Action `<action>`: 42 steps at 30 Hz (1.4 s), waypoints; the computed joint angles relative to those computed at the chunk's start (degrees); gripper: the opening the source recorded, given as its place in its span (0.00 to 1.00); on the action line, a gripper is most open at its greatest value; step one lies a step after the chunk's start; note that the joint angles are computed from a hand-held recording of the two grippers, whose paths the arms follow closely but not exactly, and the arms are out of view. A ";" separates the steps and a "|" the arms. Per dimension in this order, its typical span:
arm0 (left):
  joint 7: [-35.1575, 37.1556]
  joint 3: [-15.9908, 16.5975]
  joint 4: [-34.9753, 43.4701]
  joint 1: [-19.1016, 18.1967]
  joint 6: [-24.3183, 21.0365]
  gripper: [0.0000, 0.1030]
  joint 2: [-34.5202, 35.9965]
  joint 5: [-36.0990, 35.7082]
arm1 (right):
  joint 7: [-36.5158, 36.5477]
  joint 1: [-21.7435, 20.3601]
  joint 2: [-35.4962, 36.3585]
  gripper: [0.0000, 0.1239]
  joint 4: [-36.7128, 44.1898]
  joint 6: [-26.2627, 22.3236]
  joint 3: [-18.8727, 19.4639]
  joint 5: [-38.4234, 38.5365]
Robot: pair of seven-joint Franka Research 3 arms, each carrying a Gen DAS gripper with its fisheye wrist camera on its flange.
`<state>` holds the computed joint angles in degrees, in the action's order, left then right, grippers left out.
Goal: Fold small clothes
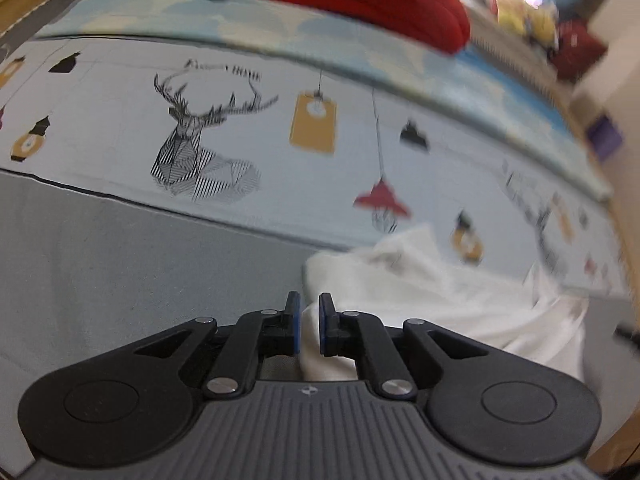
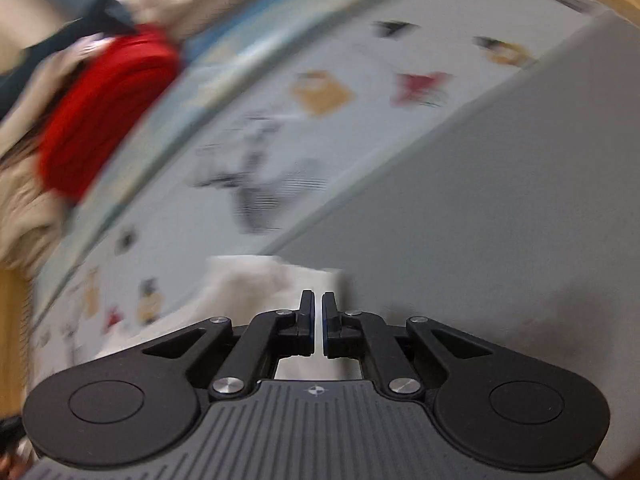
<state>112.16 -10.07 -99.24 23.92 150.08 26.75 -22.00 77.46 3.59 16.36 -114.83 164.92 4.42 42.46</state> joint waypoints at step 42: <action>-9.26 0.55 18.54 -7.04 5.79 0.10 16.95 13.35 | 27.64 13.33 19.57 0.04 20.24 -0.04 -13.55 -29.89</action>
<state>102.90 -9.52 -80.69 16.88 155.87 43.71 -8.65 105.10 16.92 35.93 -94.59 164.89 -9.13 12.57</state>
